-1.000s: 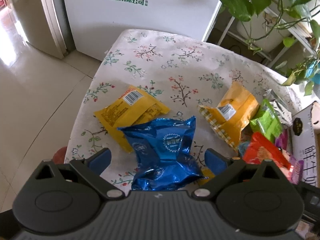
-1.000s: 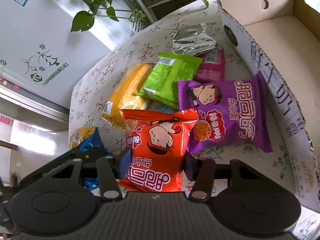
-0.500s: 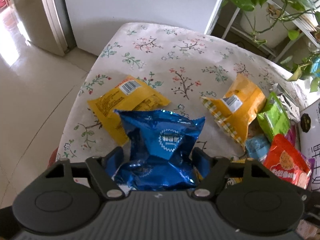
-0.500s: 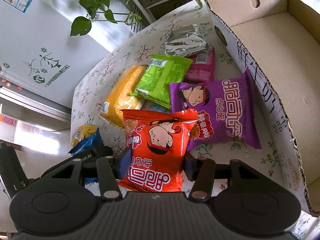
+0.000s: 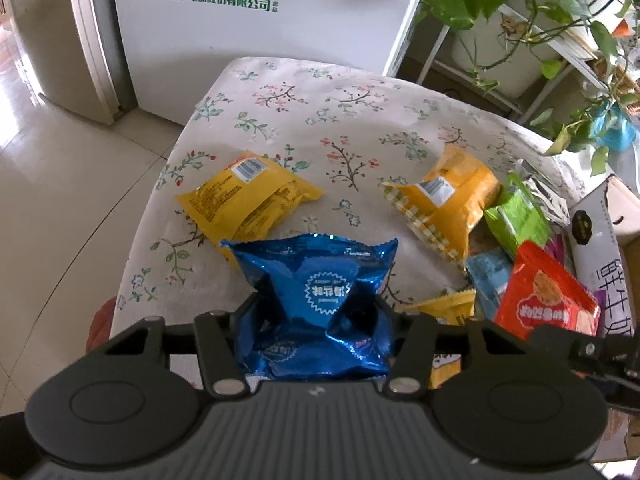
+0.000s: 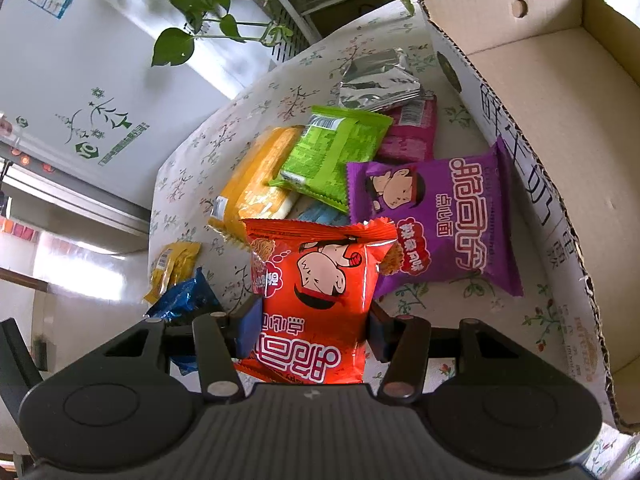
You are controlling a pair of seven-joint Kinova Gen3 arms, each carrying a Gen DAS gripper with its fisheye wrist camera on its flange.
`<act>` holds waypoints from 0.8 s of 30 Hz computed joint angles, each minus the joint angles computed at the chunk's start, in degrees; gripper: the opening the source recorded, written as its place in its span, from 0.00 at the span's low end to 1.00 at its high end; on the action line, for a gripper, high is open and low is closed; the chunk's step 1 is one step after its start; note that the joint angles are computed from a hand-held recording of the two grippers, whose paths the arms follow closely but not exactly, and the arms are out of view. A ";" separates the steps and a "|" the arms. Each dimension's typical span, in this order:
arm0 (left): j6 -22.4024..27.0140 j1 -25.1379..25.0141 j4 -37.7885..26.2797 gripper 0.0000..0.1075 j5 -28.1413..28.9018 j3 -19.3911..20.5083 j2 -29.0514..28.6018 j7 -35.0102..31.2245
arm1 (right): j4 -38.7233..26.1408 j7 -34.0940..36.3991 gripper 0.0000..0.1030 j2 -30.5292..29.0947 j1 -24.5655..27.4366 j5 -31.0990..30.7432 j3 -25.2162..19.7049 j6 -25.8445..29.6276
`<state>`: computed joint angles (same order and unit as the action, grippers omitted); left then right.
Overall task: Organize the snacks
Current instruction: 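Close the left gripper on the blue foil bag while the right gripper grasps the red bag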
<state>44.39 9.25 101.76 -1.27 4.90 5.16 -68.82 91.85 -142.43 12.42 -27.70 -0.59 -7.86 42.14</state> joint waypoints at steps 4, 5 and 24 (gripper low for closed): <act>-0.93 0.17 0.99 0.53 -0.80 0.01 -0.53 0.66 | -0.12 1.25 0.58 0.17 0.53 -1.10 -0.26 0.44; -1.15 0.21 1.09 0.54 -0.97 0.02 -0.45 0.88 | -0.26 1.31 0.58 0.31 0.52 -1.16 -0.24 0.69; -4.69 -0.14 5.45 0.53 0.33 0.13 -5.02 -0.22 | -0.59 4.36 0.58 0.24 0.75 -2.26 -0.48 0.66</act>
